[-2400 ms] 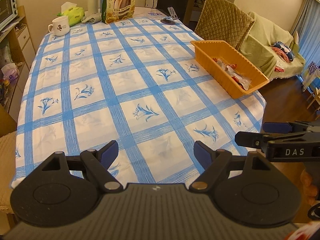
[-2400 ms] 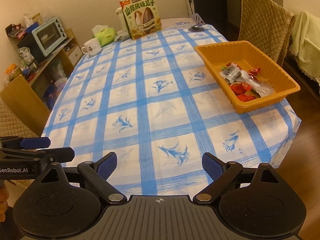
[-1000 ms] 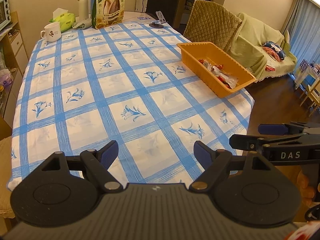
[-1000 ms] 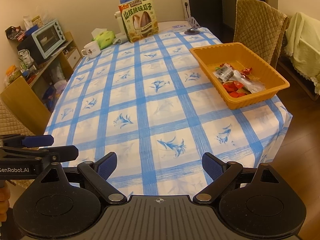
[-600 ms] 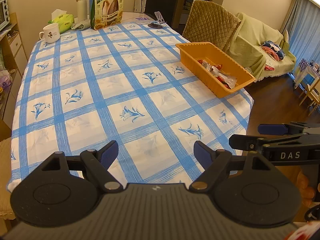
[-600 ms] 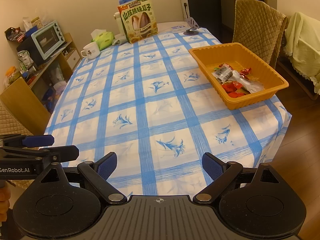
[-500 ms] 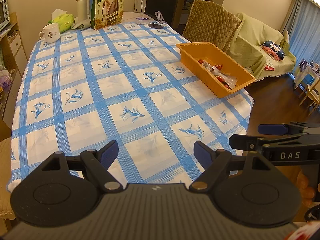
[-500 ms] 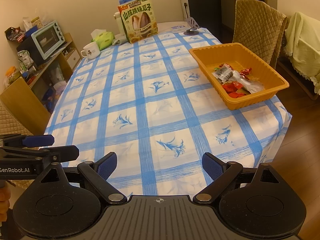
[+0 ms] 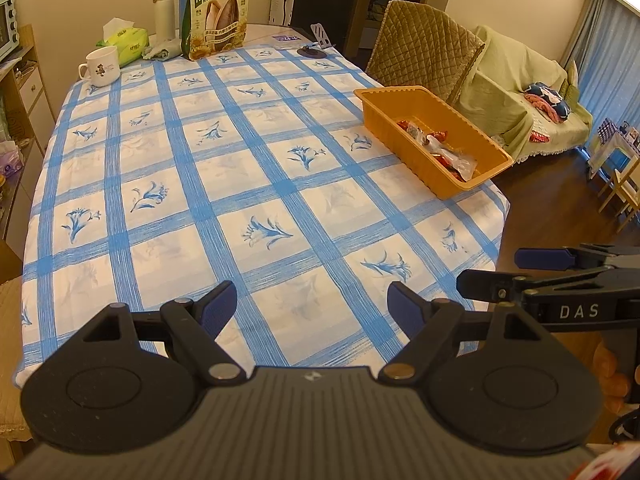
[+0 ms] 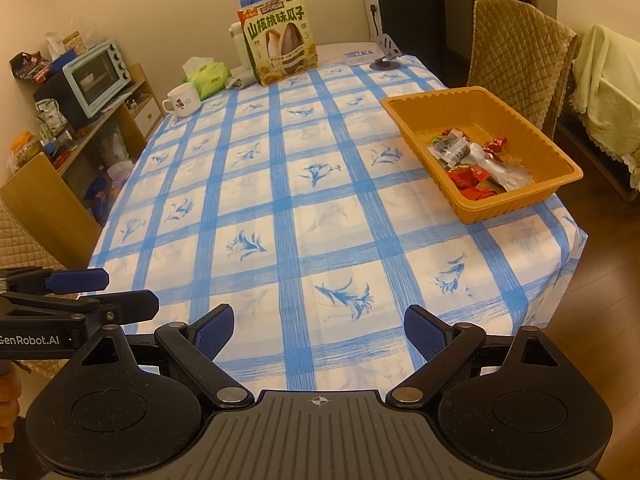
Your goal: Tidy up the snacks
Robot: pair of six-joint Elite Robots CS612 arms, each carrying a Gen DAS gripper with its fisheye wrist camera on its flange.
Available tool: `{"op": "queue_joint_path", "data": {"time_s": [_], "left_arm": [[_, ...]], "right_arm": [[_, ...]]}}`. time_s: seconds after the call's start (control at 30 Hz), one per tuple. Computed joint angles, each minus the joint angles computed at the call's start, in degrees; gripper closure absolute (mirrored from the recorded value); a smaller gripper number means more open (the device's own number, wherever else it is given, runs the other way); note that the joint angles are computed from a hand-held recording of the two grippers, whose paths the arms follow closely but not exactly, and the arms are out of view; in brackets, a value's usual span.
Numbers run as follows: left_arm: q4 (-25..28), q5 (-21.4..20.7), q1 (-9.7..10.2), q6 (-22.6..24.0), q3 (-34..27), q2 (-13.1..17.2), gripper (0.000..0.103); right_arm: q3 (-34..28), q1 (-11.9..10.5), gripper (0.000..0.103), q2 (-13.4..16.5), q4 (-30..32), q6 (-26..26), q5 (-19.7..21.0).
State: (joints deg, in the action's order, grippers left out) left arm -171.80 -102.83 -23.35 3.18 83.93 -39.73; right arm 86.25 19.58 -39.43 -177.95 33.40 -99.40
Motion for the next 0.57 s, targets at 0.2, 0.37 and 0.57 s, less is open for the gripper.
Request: {"op": "queue_joint_path", "data": {"time_s": [0.2,0.37,0.57], "left_arm": [[0.1,-0.1,0.00,0.0,-0.1,0.0,0.022],[0.1,-0.4,-0.07,0.1,-0.4,0.1,0.022],[0.5,-1.1,-0.03,0.2,-1.0,0.3,0.022]], "right_arm": [[0.0,0.0,0.011,0.0,0.1,0.0,0.0],[-0.1,-0.1,0.011,0.0,0.2,0.0,0.1],[-0.2,-0.1,0.011,0.0,0.3,-0.1,0.1]]}}
